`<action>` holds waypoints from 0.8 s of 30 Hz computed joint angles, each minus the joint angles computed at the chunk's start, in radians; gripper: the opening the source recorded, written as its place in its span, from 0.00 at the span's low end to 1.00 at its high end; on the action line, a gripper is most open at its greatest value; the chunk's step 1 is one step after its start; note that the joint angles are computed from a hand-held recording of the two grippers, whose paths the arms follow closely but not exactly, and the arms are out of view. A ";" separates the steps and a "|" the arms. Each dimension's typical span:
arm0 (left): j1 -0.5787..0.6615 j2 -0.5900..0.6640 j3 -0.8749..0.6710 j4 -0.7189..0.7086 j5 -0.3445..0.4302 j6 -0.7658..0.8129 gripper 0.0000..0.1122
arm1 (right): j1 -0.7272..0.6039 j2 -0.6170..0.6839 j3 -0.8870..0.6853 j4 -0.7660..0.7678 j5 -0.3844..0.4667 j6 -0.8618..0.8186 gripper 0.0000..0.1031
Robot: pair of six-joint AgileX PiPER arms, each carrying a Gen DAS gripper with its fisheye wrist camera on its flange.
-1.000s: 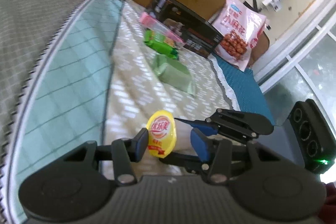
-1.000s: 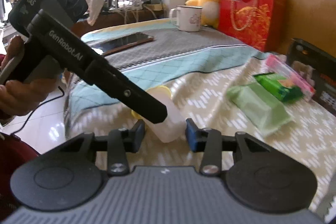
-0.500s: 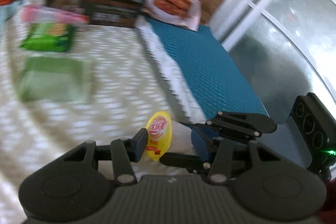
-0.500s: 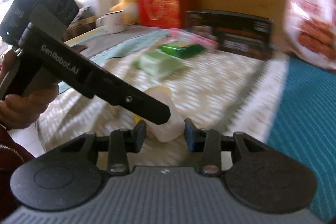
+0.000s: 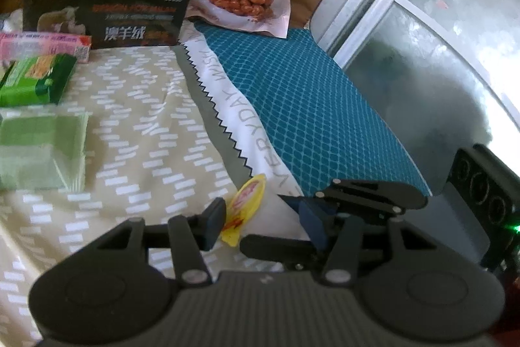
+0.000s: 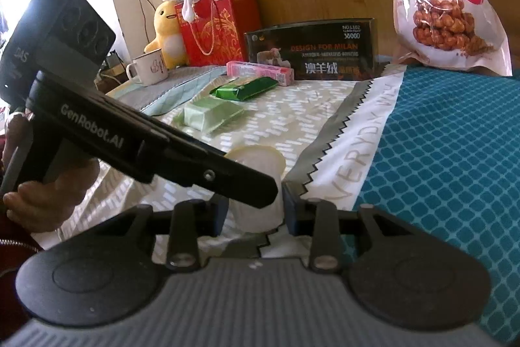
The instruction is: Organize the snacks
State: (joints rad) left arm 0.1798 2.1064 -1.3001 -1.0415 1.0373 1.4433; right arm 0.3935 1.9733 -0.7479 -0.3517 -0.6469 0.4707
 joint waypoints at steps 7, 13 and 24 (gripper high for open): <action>0.021 0.007 0.019 -0.031 0.008 0.036 0.48 | 0.034 -0.006 0.016 0.096 -0.002 -0.097 0.38; 0.030 0.006 0.040 -0.058 0.006 0.069 0.48 | 0.058 -0.009 0.016 0.168 0.009 -0.169 0.38; 0.042 -0.004 0.053 -0.049 0.009 0.063 0.48 | 0.132 -0.011 0.005 0.389 0.050 -0.417 0.38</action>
